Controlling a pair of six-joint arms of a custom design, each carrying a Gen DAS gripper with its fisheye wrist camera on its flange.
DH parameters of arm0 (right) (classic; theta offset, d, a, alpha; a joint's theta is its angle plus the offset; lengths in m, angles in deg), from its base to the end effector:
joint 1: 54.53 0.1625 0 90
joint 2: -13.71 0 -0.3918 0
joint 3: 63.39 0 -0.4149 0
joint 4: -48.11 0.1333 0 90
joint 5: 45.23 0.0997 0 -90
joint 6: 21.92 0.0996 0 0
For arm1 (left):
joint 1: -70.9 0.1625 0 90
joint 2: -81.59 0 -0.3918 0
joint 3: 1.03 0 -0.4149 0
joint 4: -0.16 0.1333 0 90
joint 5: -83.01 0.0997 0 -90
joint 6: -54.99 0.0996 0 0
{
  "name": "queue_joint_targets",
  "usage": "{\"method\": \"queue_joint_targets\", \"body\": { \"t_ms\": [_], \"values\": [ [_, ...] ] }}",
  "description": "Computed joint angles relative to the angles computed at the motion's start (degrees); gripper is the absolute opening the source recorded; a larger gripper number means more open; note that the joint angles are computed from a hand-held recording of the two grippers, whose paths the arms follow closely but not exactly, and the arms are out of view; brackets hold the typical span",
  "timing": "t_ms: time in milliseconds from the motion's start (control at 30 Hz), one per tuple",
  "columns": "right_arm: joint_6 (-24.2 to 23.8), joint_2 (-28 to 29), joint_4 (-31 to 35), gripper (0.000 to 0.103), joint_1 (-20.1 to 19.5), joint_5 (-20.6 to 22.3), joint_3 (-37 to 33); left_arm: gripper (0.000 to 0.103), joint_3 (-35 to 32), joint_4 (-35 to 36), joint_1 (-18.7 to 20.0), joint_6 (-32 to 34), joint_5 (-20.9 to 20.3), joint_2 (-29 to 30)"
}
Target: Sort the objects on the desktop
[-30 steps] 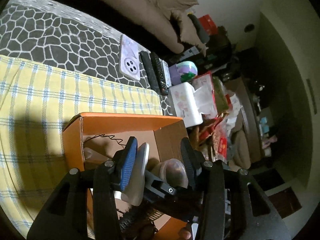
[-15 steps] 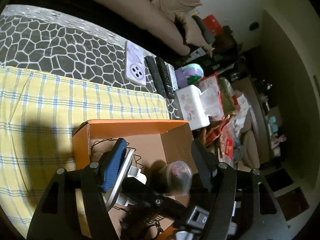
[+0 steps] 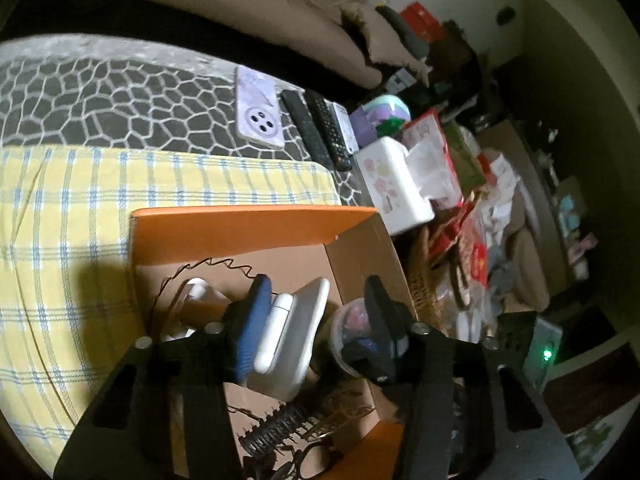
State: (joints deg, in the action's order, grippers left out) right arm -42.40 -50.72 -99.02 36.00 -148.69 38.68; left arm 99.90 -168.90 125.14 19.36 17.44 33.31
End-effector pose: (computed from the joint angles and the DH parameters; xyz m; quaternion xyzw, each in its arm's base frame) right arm 0.1159 -0.6229 0.2045 0.1589 -0.9660 0.1455 0.1429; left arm -0.2336 -0.6230 0.0882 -0.0473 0.9516 -0.3015 0.0370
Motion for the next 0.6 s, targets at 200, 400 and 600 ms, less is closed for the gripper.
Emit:
{"method": "queue_joint_targets", "body": {
  "t_ms": [200,400,600],
  "values": [
    [-5.0,1.4,-0.4,0.019,1.9,-3.6,0.9,0.044,-2.5,2.3,-1.2,-0.4,0.8,1.9],
    [-5.6,4.6,-0.6,0.014,1.9,-1.7,0.0,0.044,-3.3,3.3,0.1,-1.9,1.0,2.0],
    [-3.0,7.0,1.8,0.009,2.4,0.0,-2.0,0.046,-2.0,1.3,2.2,-2.4,-0.7,1.2]
  ]
}}
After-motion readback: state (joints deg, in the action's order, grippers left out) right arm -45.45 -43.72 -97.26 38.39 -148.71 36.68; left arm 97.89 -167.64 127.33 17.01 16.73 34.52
